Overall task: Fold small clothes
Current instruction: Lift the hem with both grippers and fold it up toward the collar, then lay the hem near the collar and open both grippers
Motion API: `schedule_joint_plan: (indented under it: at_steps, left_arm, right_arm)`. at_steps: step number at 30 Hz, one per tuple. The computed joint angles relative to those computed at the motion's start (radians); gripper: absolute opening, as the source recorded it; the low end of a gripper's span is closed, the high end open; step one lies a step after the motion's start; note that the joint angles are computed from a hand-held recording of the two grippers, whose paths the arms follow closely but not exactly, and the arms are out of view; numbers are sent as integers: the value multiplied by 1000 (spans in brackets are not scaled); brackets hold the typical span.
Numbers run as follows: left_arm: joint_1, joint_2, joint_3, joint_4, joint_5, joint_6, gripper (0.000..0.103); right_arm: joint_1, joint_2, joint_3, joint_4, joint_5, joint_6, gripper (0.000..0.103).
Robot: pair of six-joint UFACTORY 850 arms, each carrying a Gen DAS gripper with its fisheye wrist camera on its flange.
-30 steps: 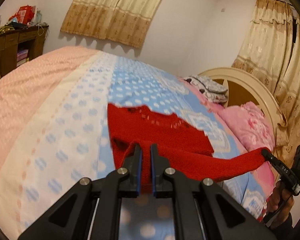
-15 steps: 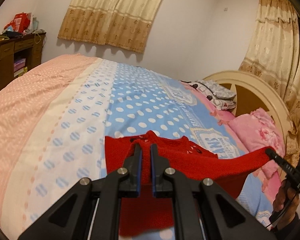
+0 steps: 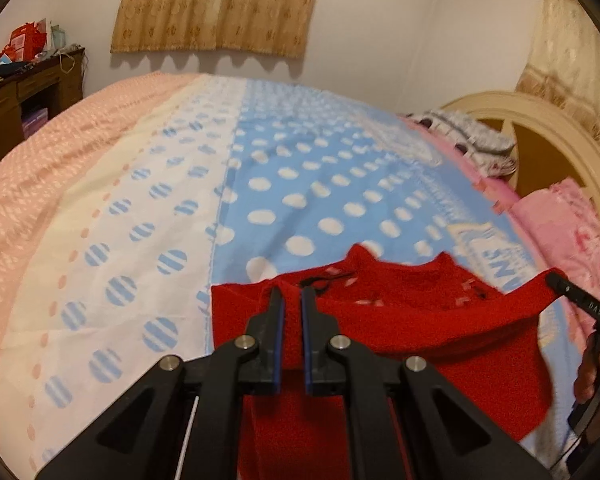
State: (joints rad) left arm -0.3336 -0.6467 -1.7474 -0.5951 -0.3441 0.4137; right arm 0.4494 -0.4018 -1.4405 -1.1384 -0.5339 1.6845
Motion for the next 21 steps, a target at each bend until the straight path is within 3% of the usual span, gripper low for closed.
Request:
schedule_joint_plan:
  at_steps: [4, 7, 9, 10, 11, 12, 13, 16, 18, 21]
  left_arm:
    - [-4, -68, -71, 111, -29, -109, 11]
    - [-10, -85, -97, 259, -12, -264, 14]
    - [0, -76, -92, 211, -7, -234, 17]
    - [3, -67, -81, 206, 2, -229, 19]
    - [4, -52, -63, 238, 19, -249, 28]
    - [5, -32, -37, 274, 38, -270, 41]
    - [6, -10, -7, 313, 56, -301, 47]
    - [2, 60, 97, 380, 126, -300, 52]
    - [-4, 80, 129, 476, 140, -365, 61]
    - [-2, 90, 151, 442, 118, -342, 62]
  right_arm:
    - [-48, -88, -85, 221, 16, -207, 7]
    - [-72, -145, -145, 285, -6, -275, 8]
    - [-82, -171, -181, 318, -22, -307, 13]
    - [-77, -170, -182, 275, -40, -266, 24]
    - [-71, -163, -176, 228, -49, -228, 39]
    - [-66, -152, -164, 202, -40, -206, 45]
    - [-61, -139, -149, 176, -30, -183, 50]
    - [-38, -99, -101, 124, -1, -154, 50]
    - [-24, -84, -79, 134, 30, -190, 50]
    - [7, -79, -59, 170, 21, -258, 50]
